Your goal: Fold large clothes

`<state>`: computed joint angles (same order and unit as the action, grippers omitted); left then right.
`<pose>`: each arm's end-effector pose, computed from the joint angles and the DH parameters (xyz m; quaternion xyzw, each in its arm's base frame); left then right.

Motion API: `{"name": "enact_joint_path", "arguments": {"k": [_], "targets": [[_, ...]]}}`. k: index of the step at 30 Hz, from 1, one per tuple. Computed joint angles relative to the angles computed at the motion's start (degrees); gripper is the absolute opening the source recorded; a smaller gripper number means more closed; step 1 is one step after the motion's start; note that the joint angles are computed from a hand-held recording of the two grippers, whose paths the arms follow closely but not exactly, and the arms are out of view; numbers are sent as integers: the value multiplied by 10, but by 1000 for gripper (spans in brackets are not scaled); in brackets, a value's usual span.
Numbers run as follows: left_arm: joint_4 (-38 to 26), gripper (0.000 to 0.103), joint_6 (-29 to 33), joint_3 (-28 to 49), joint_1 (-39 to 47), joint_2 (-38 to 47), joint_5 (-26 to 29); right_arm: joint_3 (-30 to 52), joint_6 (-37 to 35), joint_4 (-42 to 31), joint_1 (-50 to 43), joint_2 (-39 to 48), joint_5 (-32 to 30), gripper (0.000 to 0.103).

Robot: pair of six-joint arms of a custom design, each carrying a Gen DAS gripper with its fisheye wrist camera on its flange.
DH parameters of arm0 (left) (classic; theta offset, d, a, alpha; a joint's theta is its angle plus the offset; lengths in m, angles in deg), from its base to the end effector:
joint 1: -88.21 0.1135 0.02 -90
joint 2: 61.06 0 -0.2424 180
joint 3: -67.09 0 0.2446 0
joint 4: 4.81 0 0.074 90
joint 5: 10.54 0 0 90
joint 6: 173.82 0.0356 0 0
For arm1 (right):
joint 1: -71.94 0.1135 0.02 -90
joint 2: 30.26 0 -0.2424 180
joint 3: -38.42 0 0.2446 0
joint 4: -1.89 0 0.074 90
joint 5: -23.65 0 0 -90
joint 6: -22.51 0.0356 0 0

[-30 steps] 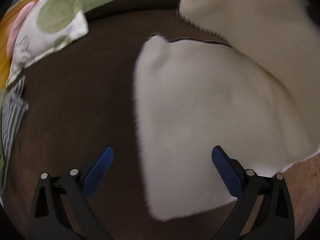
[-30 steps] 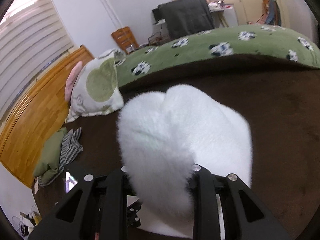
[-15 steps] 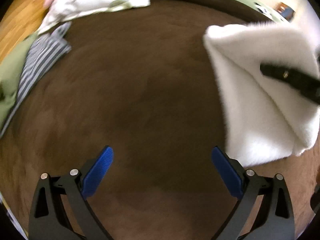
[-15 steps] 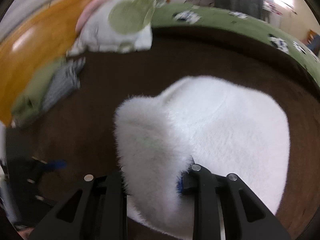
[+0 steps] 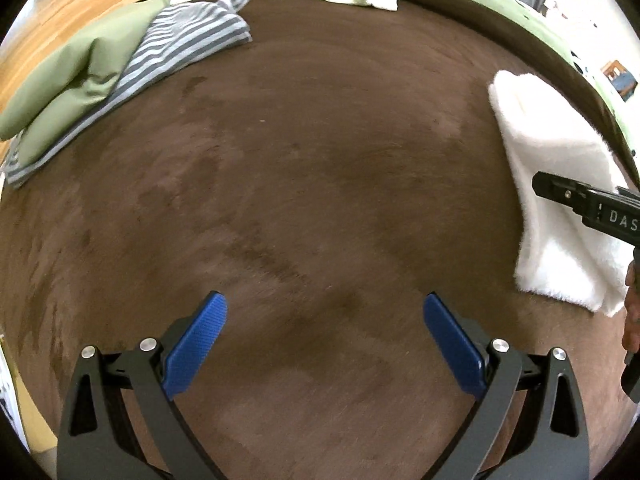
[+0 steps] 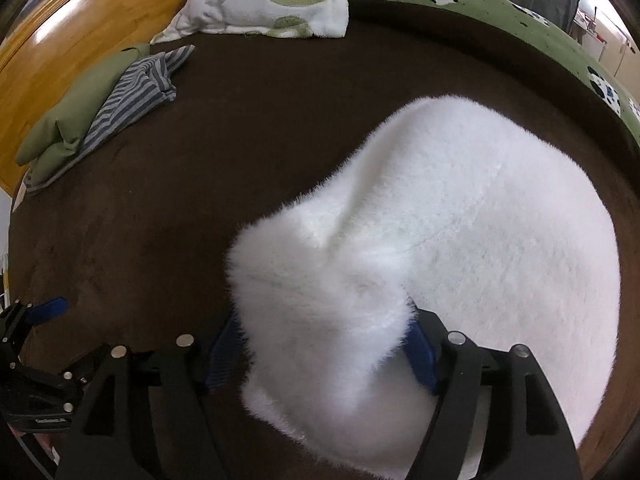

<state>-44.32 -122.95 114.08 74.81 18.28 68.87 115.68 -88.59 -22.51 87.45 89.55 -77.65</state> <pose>0.2114 -0.0436 0.1173 -0.2331 0.9554 0.0123 0.1811 0.3482 0.1039 0.0582 -0.3249 0.9196 0.0867 0.2033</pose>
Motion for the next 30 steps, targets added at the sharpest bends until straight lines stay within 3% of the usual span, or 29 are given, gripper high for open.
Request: {"name": "enact_joint_path", "arguments": {"k": [5,12,14,18,22,26,30], "targets": [[-16,96,-11,-16,-2,-36,-8,-1,-2,-12,4,-8,5,76],[-62,96,-59,-23,-33,-90,-32,-73,-9,0,-3,-88,-29,85],[-83,96,-81,-27,-47,-111,-39,-106,-20,4,-10,-127,-58,91],[-121,96,-119,-32,-73,-141,-51,-181,-42,19,-27,-213,-114,95],[-160,96,-147,-24,-93,-175,-58,-217,-80,-17,-73,-299,-166,95],[-179,96,-143,17,-110,-181,-60,-174,-125,-98,-149,-335,-222,95],[-145,96,-92,81,-110,-146,-38,-97,-143,-149,-206,-316,-244,95]]}}
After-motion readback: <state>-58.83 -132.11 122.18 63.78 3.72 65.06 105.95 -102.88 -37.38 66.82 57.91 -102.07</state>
